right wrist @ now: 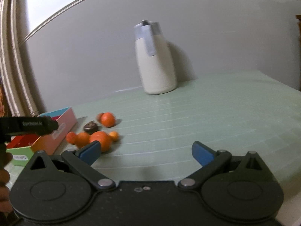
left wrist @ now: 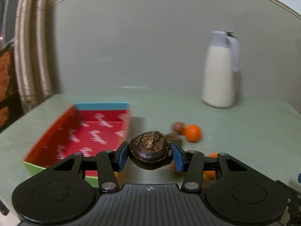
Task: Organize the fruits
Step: 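Carry the water chestnut with the left tool into the box and release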
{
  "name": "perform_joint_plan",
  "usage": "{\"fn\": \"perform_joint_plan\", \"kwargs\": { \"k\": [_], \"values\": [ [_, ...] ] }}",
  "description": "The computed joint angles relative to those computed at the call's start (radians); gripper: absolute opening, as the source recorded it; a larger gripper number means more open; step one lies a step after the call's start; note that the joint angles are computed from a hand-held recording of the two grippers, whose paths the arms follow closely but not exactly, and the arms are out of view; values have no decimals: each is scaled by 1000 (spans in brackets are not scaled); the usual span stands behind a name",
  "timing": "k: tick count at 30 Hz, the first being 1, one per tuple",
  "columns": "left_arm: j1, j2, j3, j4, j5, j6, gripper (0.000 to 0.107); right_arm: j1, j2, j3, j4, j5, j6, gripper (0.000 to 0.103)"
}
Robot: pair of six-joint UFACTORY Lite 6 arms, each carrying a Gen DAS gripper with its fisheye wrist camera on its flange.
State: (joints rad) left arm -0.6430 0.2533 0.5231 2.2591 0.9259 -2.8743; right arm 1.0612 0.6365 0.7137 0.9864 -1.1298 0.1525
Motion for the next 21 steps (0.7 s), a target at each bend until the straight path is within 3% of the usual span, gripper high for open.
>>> {"fn": "perform_joint_plan", "kwargs": {
  "k": [6,12,15,21],
  "values": [
    [249,-11,-29,139,-22,-43,49,-11,85,166,-34,70,-98,103],
    [496,106,53,310,-93,-108,49,-11,150,289,-39,129,-186,103],
    [545,151,79,360,-125,-137,49,-17,173,329,-48,145,-194,103],
    [547,211,151,291,-156,-39,50,-28,221,409,-75,180,-213,103]
  ]
}}
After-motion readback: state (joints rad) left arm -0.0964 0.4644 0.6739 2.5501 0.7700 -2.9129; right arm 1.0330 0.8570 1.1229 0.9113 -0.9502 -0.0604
